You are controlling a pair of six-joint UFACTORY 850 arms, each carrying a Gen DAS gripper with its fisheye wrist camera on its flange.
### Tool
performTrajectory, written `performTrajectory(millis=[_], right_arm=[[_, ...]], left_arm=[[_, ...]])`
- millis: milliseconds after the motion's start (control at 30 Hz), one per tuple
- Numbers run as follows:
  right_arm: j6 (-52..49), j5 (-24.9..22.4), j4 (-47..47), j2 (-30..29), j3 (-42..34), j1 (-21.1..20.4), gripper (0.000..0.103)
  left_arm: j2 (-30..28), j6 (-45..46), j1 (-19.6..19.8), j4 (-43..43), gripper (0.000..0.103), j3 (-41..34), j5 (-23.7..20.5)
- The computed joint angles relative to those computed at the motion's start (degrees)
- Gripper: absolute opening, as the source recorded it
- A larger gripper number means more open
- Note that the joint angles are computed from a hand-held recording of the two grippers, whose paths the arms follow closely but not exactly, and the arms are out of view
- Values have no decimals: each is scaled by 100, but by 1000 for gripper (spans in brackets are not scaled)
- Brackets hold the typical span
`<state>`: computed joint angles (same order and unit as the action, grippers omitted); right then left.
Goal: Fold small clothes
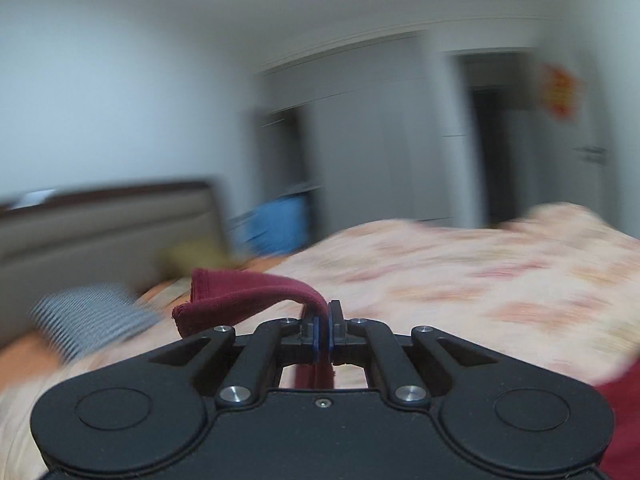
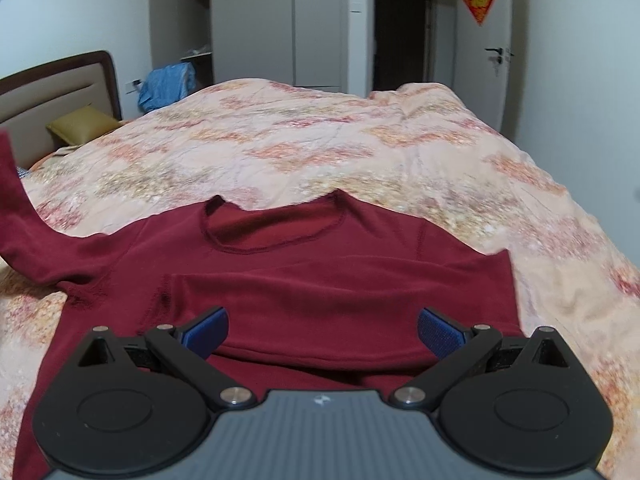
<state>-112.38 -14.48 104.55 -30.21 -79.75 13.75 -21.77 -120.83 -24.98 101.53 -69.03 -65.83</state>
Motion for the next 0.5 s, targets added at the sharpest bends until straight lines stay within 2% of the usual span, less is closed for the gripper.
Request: performTrajectory(millis=[133, 233, 400, 433, 500], right_arm=[[-429, 11, 434, 57, 149, -215, 103], [-725, 72, 742, 107, 269, -376, 103], [-720, 204, 793, 161, 414, -624, 103], [-714, 225, 787, 181, 450, -661, 103], [-752, 244, 795, 217, 519, -731, 103]], left_arm=[[-521, 873, -424, 318, 3, -605, 774], [-966, 1099, -561, 301, 4, -989, 1617], [-1494, 1469, -504, -602, 11, -1418, 3137], [-1529, 1467, -504, -732, 14, -1422, 3292], [-1502, 1345, -557, -763, 19, -1319, 3311]])
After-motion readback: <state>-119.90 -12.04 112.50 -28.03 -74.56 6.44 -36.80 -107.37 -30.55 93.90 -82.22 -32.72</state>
